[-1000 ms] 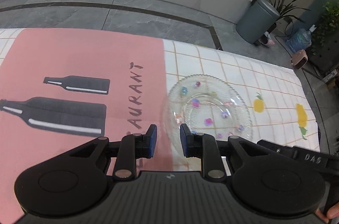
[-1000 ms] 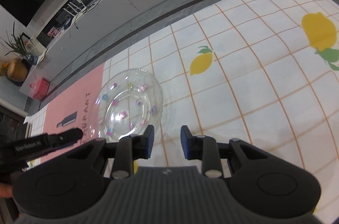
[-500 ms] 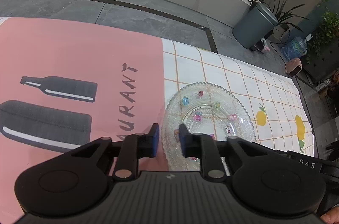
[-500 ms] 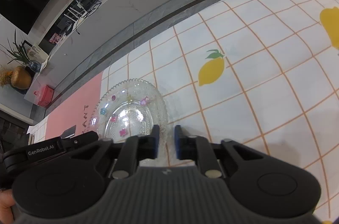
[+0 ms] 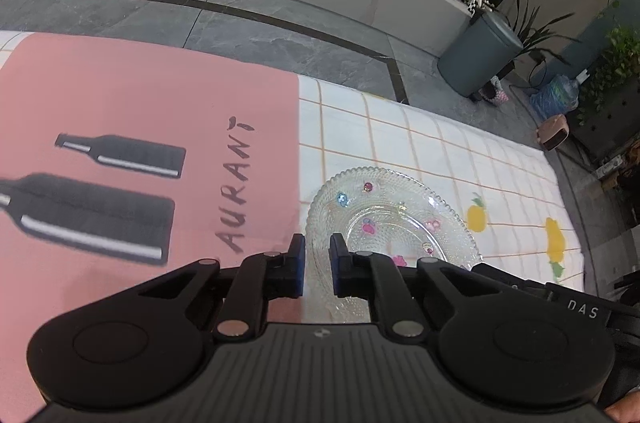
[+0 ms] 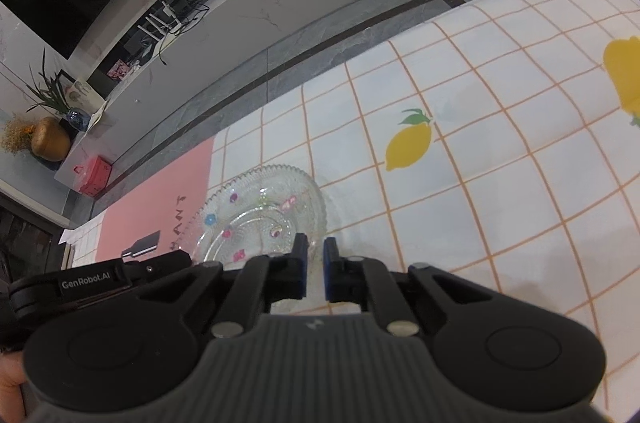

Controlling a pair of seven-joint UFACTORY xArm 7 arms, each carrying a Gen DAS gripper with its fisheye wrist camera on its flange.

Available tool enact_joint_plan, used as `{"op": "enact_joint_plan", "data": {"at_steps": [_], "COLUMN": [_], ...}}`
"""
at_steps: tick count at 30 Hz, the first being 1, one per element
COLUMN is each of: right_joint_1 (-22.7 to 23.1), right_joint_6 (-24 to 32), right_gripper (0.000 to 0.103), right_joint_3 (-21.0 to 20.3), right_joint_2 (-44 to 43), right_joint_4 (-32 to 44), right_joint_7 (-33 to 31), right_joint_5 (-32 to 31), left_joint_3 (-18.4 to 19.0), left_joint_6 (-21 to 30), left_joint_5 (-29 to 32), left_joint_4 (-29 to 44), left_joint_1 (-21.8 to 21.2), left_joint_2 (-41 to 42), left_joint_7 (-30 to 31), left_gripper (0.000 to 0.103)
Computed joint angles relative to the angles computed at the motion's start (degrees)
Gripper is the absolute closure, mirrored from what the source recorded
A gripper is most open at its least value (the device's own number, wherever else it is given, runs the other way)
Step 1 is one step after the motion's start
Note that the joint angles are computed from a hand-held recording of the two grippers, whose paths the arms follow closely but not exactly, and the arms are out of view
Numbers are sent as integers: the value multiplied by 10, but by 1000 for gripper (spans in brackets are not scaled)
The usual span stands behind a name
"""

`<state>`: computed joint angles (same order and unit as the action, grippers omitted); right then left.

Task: Organize plates and bowls
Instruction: 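Lift the second clear glass plate with both grippers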

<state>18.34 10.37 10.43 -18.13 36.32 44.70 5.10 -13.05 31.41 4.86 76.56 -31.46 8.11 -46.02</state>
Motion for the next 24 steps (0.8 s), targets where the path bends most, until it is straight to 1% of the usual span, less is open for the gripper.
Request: {"op": "enact_joint_plan", "data": {"at_steps": [3,6,9,11,14,17,20,24], "right_joint_1": [-7,-9,-1,3,7,18,33,54], "right_joint_6": [24,43,64,88,140,182,222,268], "right_gripper": [98,98,98,98,98,98,98,98], "right_joint_3": [8,14,8,11,21,29,40,60], "right_joint_2": [-33,-75,-132,-174,-237,-304,-366,-443], "right_joint_4": [-7,-21,-41,-52,-61,-77,-90,-110], "right_joint_7": [7,16,18,20,29,37,48,80], "right_joint_5": [-11,-17,-10,-10,-9,-6,1,17], "left_joint_3": [-3,-12,-24,-35,-54,-72,-88,-116], "left_joint_6": [6,21,29,41,50,43,29,20], "left_joint_5": [9,40,56,68,92,88,67,44], "left_joint_4": [-9,-11,-20,-25,-42,-79,-124,-176], "left_joint_1": [-8,-18,-24,-26,-28,-26,-22,-15], "left_joint_2": [-23,-48,-78,-100,-135,-184,-238,-305], "left_joint_7": [-29,-63,-98,-126,-163,-194,-216,-240], "left_gripper": [90,90,90,90,90,90,90,90]}}
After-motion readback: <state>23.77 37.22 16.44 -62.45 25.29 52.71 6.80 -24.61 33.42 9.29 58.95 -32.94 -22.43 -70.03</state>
